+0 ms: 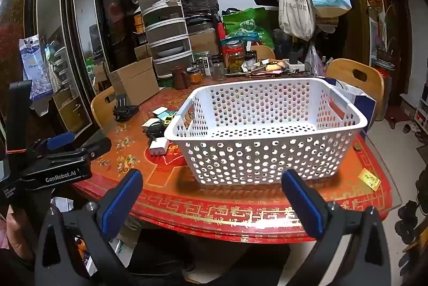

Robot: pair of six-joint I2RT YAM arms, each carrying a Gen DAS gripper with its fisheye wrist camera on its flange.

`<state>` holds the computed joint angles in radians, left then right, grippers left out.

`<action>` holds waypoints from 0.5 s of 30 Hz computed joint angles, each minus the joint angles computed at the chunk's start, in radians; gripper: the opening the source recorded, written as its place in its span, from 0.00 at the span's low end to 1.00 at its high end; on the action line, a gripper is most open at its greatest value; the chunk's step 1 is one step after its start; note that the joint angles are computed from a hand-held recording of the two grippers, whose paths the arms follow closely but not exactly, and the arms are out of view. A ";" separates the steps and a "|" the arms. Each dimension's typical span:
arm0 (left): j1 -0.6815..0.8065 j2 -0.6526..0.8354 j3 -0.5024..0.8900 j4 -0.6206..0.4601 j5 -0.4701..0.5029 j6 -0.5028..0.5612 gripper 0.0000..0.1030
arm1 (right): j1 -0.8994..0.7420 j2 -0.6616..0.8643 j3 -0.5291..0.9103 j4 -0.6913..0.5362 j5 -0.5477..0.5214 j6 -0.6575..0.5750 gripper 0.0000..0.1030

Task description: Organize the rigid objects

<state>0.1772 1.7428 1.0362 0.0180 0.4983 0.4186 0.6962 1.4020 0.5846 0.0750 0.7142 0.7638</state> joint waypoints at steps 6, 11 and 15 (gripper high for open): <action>0.000 -0.001 -0.003 0.007 -0.005 0.004 1.00 | 0.000 0.008 -0.011 0.034 -0.002 -0.006 1.00; 0.003 -0.004 -0.001 0.001 0.005 0.003 1.00 | 0.001 -0.008 -0.003 0.012 0.001 -0.010 1.00; 0.016 -0.010 0.001 -0.001 0.018 0.000 1.00 | 0.003 -0.005 -0.004 0.015 0.003 -0.007 1.00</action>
<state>0.1930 1.7330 1.0369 0.0171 0.5167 0.4189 0.6994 1.3968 0.5802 0.0896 0.7177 0.7567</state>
